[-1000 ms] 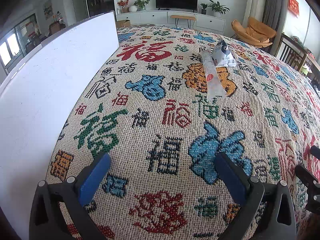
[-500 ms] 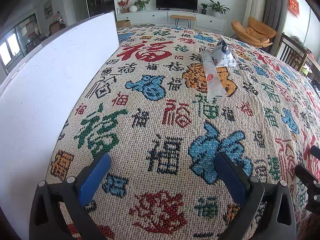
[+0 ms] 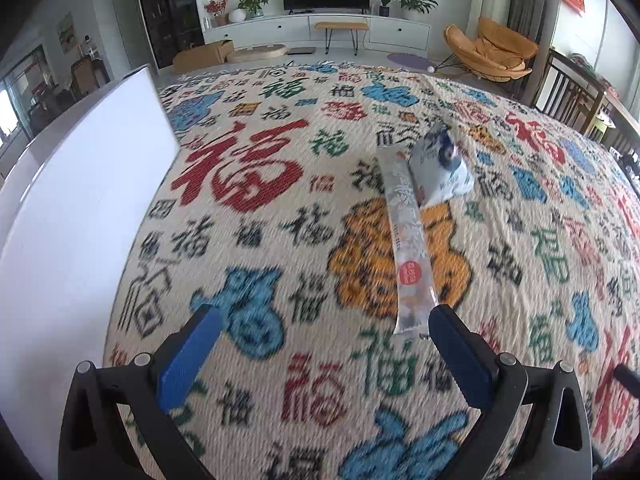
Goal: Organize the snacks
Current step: 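Move the left tool down over the clear candy stick packet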
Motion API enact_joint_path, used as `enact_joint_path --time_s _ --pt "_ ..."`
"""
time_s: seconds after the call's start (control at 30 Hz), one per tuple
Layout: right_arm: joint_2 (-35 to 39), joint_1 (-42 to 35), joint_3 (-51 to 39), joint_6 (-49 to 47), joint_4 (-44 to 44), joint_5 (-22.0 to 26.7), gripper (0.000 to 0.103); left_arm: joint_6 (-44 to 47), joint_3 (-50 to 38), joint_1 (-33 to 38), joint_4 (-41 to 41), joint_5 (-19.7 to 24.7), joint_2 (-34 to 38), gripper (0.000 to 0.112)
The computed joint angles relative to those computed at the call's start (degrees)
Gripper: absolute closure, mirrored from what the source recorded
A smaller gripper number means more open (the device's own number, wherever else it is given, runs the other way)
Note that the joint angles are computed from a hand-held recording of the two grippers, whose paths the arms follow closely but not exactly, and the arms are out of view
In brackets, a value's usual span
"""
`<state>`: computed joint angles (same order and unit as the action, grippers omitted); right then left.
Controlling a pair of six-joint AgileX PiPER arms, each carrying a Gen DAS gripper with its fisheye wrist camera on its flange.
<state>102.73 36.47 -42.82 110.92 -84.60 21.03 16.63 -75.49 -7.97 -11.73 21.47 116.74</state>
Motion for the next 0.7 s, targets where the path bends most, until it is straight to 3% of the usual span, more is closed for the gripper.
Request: enact_joint_path --time_s 0.1,0.13,0.2,0.23,0.27,0.47,0.6,0.63,0.67,0.7 --pt "0.02 0.01 0.05 0.23 -0.19 -0.03 0.011 -5.75 -9.06 -2.20 5.37 4.89 5.01 0.021" --pt "0.03 0.04 0.04 0.23 -0.18 0.00 0.011 -5.59 -11.45 -2.52 5.37 6.51 6.54 0.042" --pt "0.01 -0.01 0.05 0.21 -0.19 -0.02 0.011 -2.03 -11.18 -2.22 1.12 5.57 6.71 0.066" --pt "0.01 -0.01 0.05 0.21 -0.19 -0.02 0.011 -0.35 -10.09 -1.95 -0.54 4.97 6.09 0.091" --pt "0.01 -0.01 0.05 0.21 -0.19 -0.02 0.011 2.12 -8.66 -1.45 -2.50 4.72 5.23 0.092" --pt "0.02 -0.07 0.02 0.16 -0.20 -0.07 0.011 24.57 13.24 3.86 -19.84 -0.67 -7.67 0.093" --pt "0.02 -0.05 0.00 0.13 -0.16 -0.04 0.011 37.60 28.10 8.73 -27.28 -0.91 -18.29 0.088" --pt "0.03 -0.01 0.00 0.11 -0.12 0.00 0.011 39.91 30.28 10.01 -28.51 0.07 -20.11 0.068" --pt "0.03 -0.04 -0.01 0.09 -0.13 -0.02 0.011 39.94 31.53 10.88 -27.88 1.23 -21.25 0.031" --pt "0.04 0.01 -0.01 0.13 -0.14 0.01 0.011 41.41 32.84 11.49 -28.98 1.30 -22.27 0.017"
